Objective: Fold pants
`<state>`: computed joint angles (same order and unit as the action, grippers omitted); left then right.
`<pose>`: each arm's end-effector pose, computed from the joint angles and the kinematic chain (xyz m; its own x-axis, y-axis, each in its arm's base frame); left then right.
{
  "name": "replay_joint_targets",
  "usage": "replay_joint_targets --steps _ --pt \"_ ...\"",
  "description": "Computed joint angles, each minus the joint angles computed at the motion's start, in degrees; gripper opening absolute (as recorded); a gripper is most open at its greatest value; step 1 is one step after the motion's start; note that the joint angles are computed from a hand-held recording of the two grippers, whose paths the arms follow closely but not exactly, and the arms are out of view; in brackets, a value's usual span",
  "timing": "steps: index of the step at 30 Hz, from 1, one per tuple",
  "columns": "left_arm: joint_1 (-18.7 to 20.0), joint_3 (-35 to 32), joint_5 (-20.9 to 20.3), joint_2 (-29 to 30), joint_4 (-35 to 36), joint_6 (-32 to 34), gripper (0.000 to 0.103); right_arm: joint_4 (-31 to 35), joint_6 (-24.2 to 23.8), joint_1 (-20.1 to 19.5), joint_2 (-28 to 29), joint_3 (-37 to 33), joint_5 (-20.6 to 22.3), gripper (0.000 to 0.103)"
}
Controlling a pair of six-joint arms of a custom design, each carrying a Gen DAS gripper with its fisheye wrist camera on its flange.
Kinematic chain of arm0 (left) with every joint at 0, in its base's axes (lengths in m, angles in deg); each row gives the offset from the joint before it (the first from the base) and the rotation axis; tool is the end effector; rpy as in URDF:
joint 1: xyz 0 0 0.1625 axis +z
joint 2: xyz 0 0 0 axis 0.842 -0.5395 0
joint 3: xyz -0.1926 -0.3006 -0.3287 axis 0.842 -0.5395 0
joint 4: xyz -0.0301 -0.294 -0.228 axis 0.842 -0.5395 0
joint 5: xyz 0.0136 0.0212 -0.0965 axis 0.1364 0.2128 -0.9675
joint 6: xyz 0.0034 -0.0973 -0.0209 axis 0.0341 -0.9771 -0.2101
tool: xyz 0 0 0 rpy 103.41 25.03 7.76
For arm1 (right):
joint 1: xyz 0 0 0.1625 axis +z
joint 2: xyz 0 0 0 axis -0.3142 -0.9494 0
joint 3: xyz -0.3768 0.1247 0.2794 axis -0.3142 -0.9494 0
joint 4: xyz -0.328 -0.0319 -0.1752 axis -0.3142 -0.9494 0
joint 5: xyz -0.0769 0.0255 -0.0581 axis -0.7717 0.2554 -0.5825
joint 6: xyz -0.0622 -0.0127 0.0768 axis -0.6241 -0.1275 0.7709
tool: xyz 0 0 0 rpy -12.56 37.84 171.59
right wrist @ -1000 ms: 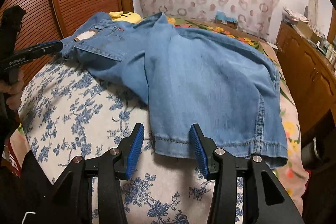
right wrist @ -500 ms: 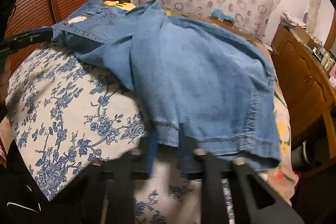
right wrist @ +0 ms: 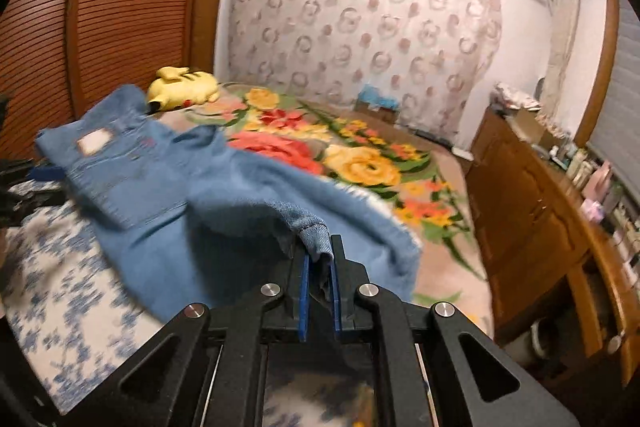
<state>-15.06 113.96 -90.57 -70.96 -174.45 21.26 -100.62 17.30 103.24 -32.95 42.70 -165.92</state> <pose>-0.2832 -0.5490 0.0409 -0.7837 0.0312 -0.6203 0.5008 0.6225 -0.6014 0.0733 -0.5957 0.4144 -0.4712 -0.4472 0.7603 -0.8694 0.3811 -0.3146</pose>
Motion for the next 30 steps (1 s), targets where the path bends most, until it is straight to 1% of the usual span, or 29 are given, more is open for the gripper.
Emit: replay_joint_targets --steps 4,6,8,16,20,26,28,30 --pt "0.6 -0.8 -0.2 -0.3 -0.2 1.2 0.058 -0.7 1.7 0.9 4.1 -4.7 -1.8 0.008" --pt "0.9 -1.3 -0.1 -0.5 0.1 2.0 0.058 -2.1 2.9 1.8 6.0 -5.7 -3.0 0.008" --pt "1.2 -1.8 -0.1 -0.6 0.0 2.7 0.058 -1.9 4.2 2.0 7.6 -7.5 -3.7 0.008" --pt "2.9 -4.8 -0.6 -0.8 1.1 5.2 0.058 -0.3 8.5 2.4 10.7 -12.4 -4.9 0.008" --pt "3.8 -6.1 -1.1 -0.7 2.4 5.5 0.058 2.3 11.8 2.2 12.8 -16.3 -6.8 0.008" --pt "5.2 -7.3 -1.5 -0.4 4.4 5.2 0.058 8.0 15.7 2.2 17.5 -23.4 -13.6 0.008" --pt "5.5 -7.6 -1.5 -0.4 5.2 4.6 0.058 10.3 16.9 2.2 18.7 -25.5 -14.7 0.008" --pt "5.8 -7.6 -1.6 -0.4 5.5 4.4 0.058 10.3 17.1 2.4 19.3 -25.9 -15.4 0.008"
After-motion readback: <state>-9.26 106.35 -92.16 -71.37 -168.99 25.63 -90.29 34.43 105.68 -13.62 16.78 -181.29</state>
